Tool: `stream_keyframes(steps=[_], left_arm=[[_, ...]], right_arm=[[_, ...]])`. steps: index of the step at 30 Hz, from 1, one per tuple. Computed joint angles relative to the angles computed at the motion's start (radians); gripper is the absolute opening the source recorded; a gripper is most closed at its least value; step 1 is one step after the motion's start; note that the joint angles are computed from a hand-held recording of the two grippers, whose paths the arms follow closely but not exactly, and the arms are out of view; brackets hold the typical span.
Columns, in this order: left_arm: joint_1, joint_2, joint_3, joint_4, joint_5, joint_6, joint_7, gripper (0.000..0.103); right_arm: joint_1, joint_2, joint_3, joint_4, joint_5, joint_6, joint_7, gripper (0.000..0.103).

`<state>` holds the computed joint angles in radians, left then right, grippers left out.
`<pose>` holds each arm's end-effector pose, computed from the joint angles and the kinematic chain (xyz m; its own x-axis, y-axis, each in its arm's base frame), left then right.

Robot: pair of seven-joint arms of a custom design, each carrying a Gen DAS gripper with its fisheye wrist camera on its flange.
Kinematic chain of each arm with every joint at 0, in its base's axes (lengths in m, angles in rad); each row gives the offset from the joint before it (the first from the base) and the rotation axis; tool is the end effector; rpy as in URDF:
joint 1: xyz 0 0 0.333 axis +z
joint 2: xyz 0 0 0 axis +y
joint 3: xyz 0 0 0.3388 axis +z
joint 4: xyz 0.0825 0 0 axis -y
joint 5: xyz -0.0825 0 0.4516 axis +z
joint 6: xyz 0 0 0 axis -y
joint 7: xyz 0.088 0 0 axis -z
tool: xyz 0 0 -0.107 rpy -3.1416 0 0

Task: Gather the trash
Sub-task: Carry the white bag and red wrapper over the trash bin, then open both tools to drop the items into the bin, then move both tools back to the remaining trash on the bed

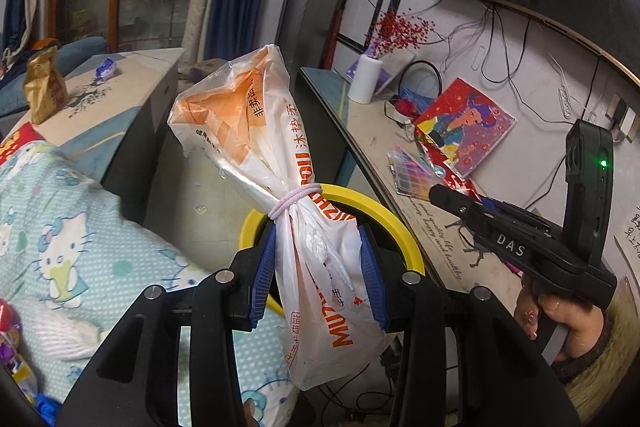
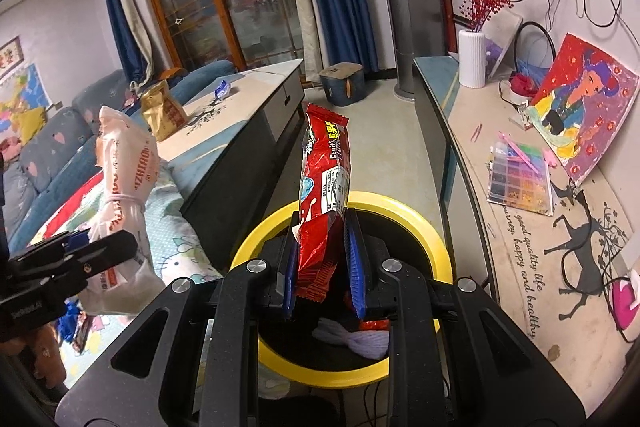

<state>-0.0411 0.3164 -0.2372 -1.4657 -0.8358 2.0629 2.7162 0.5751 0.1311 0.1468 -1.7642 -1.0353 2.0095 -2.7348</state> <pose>0.7259 -0.2217 0.5624 -0.9084 -0.3543 0.2221 -0.3916 0.5348 -0.7487 0.5539 0.4135 0.5236 -0.6360 -0.7301 -0.2499 -0.3272 0.5485 -0.7695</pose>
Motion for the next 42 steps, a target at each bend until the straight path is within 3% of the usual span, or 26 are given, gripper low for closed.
stream_keyframes(steps=[11, 14, 15, 17, 19, 21, 23, 25, 26, 30, 38, 42], left_arm=[[-0.051, 0.047, -0.008, 0.01, 0.095, -0.019, -0.013, 0.039], [-0.068, 0.071, -0.009, 0.028, 0.129, -0.016, -0.033, 0.039], [-0.072, 0.084, -0.009, 0.041, 0.141, -0.025, -0.044, 0.04], [-0.082, 0.114, -0.01, 0.073, 0.173, -0.05, -0.063, 0.044], [-0.095, 0.124, -0.009, 0.077, 0.199, -0.026, -0.076, 0.056], [-0.092, 0.133, -0.012, 0.088, 0.196, -0.019, -0.092, 0.082], [-0.082, 0.134, -0.017, 0.09, 0.18, -0.009, -0.099, 0.093], [-0.077, 0.126, -0.021, 0.081, 0.167, 0.014, -0.1, 0.095], [-0.072, 0.118, -0.022, 0.072, 0.157, 0.03, -0.096, 0.096], [-0.058, 0.086, -0.026, 0.032, 0.121, 0.089, -0.072, 0.096], [-0.026, 0.03, -0.023, -0.038, 0.013, 0.204, -0.036, 0.096], [-0.014, 0.007, -0.022, -0.063, -0.029, 0.239, -0.026, 0.096]], right_arm=[[-0.042, -0.031, -0.008, -0.084, 0.056, 0.103, 0.029, 0.016], [-0.063, -0.04, -0.013, -0.118, 0.073, 0.192, 0.042, 0.018], [-0.066, -0.037, -0.013, -0.119, 0.078, 0.202, 0.047, 0.02], [-0.068, -0.031, -0.013, -0.121, 0.088, 0.192, 0.066, 0.038], [-0.069, -0.033, -0.012, -0.13, 0.101, 0.191, 0.083, 0.042], [-0.065, -0.026, -0.007, -0.115, 0.129, 0.13, 0.064, 0.046], [-0.059, -0.024, -0.005, -0.106, 0.123, 0.092, 0.061, 0.048], [-0.052, -0.022, -0.003, -0.097, 0.122, 0.053, 0.064, 0.052], [-0.049, -0.021, -0.002, -0.093, 0.119, 0.038, 0.067, 0.061], [-0.034, -0.011, 0.001, -0.065, 0.095, -0.03, 0.059, 0.065], [0.008, 0.032, 0.002, 0.011, 0.022, -0.171, 0.009, 0.084], [0.02, 0.041, -0.003, 0.027, 0.002, -0.179, -0.005, 0.086]])
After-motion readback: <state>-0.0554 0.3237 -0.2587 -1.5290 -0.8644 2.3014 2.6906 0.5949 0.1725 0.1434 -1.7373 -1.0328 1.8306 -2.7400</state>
